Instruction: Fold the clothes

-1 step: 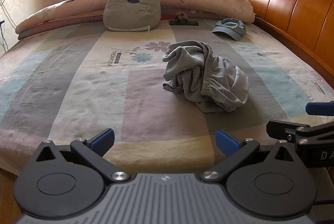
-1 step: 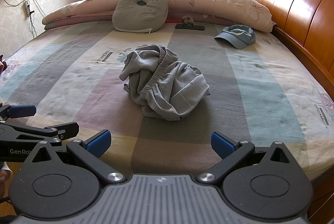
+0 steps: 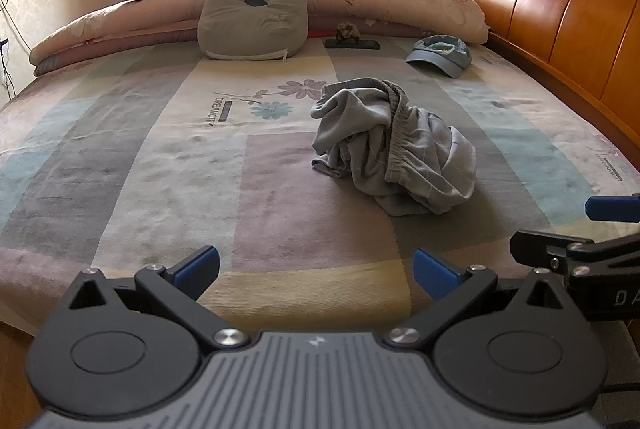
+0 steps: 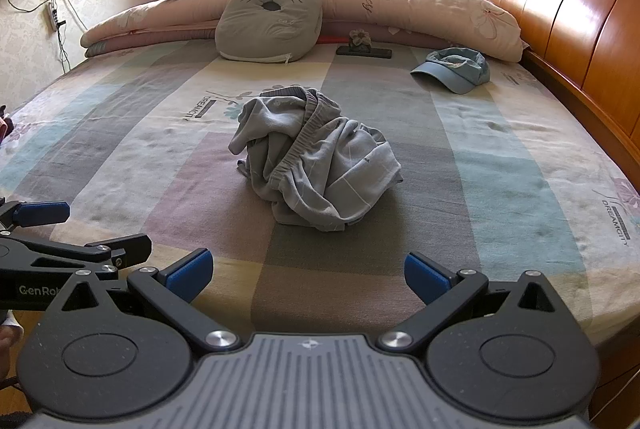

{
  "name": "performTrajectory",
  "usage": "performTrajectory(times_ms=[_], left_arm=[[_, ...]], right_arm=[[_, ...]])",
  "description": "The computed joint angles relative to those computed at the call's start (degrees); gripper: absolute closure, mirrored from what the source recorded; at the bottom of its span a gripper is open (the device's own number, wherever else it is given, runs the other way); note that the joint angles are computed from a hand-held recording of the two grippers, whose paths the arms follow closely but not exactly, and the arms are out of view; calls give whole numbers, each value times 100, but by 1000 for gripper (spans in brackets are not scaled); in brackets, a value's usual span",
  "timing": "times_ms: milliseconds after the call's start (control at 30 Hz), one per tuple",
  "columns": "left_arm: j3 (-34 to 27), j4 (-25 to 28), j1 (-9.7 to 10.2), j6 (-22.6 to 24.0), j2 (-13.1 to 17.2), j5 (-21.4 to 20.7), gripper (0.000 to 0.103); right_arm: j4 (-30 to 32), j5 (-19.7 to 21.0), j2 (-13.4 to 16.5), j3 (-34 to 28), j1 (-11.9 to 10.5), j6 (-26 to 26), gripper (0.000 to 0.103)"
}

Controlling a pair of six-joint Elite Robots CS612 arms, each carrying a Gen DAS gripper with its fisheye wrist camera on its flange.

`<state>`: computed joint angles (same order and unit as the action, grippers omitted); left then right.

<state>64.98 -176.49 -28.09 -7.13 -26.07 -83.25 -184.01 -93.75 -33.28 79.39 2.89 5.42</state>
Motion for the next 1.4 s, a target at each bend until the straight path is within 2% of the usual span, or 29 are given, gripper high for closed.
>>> performTrajectory(times_ms=[1400], left_arm=[[-272, 228, 32, 38, 127, -166, 1]], right_arm=[[107, 144, 56, -164, -46, -80, 0]])
